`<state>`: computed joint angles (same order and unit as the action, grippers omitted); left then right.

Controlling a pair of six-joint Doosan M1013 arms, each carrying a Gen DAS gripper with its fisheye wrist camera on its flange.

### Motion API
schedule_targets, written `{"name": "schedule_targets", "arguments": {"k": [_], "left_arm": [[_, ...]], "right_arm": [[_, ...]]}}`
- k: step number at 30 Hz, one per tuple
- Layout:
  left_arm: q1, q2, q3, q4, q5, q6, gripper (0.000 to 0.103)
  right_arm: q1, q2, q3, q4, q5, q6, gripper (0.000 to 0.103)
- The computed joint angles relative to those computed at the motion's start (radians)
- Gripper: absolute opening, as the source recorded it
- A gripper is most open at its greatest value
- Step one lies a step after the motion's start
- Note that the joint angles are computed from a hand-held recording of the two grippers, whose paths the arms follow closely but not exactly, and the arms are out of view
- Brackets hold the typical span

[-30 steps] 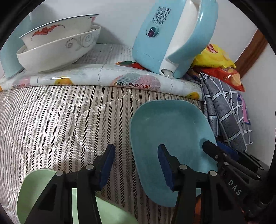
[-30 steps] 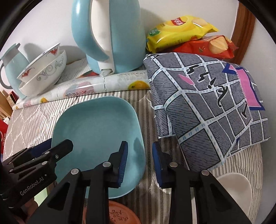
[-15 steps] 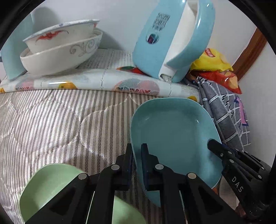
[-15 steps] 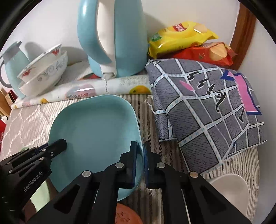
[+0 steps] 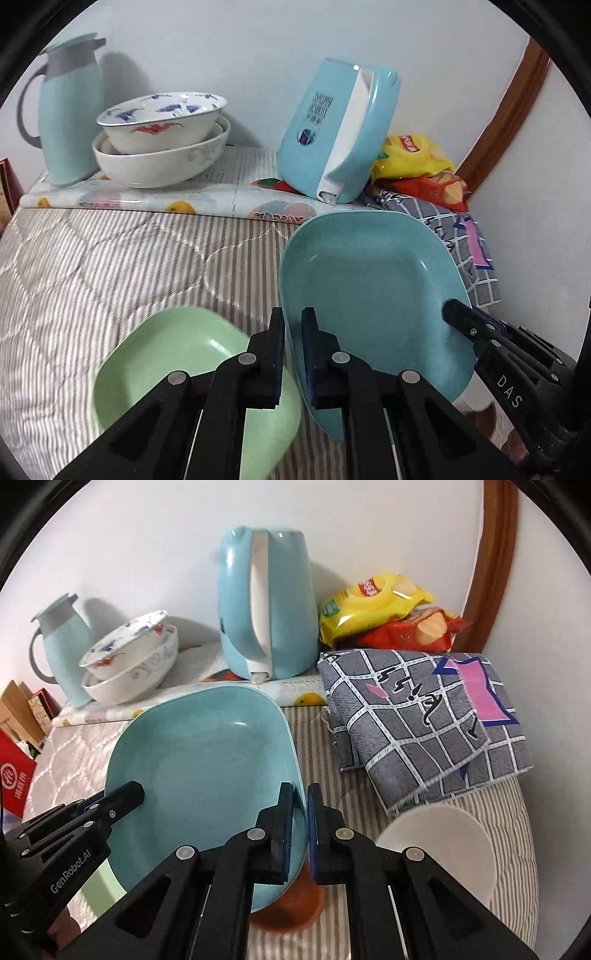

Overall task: Organize plates and bowls
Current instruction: 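Lift the light-blue plate with both grippers and carry it over the green plate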

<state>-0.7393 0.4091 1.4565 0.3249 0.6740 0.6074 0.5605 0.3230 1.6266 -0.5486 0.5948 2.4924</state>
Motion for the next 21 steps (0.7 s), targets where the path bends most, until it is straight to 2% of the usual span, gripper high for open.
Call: {"name": "schedule_targets", "arguments": {"k": [7,15,21], "left_arm": [[-0.035,-0.071,0.076,0.074,-0.021,-0.089,0.010],[-0.064,-0.131,0.156,0.128,-0.040,-0.182,0.010],[-0.072,-0.156,0.190,0.134,-0.034,-0.202,0.010]], "right_arm": [[0.050,-0.068,0.073,-0.108,-0.007,0.121,0.007],[0.090,-0.107,0.124,-0.138,-0.010,0.181,0.007],[0.112,-0.119,0.142,-0.153,-0.013,0.213,0.007]]}}
